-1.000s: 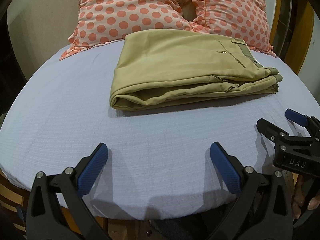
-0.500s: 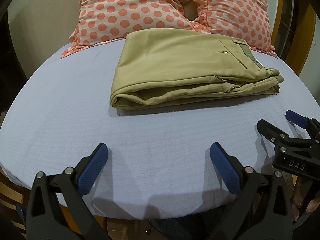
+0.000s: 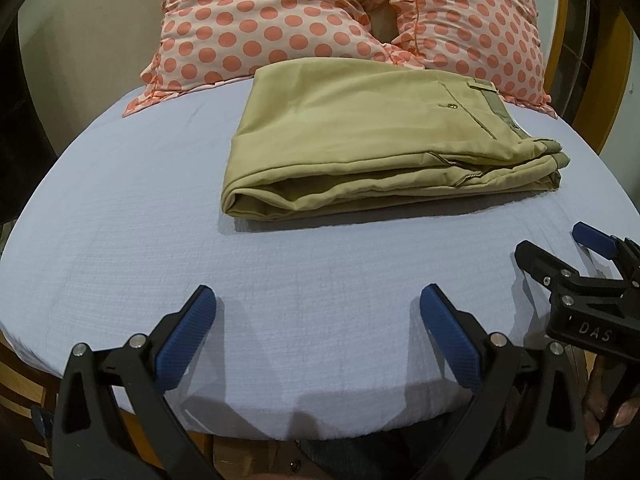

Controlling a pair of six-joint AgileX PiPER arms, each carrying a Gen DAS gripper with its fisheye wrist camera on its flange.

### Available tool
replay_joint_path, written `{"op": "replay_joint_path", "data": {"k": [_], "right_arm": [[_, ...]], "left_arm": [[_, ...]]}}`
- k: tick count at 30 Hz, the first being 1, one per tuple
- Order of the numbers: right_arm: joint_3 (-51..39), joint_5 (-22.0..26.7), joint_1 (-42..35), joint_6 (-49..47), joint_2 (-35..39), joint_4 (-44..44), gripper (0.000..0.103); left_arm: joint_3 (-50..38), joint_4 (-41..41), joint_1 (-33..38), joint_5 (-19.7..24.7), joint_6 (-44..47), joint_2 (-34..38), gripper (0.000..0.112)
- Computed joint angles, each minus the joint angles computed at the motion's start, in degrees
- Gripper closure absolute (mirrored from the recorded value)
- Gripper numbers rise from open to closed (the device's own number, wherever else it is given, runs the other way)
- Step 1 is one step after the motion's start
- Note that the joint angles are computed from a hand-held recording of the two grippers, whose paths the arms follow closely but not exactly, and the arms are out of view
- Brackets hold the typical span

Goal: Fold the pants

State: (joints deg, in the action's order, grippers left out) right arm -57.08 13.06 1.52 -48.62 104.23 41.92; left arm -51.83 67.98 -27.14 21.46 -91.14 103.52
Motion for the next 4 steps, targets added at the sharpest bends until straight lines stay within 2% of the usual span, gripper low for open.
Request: {"op": "replay_joint_path", "data": {"k": [4], "right_arm": [[0.01,0.02,-0.02,0.07,-0.02,-0.09,0.002]], "left_arm": [[0.83,3.72,-0.22,-0.06,-3.68,-0.03,0.011]]}}
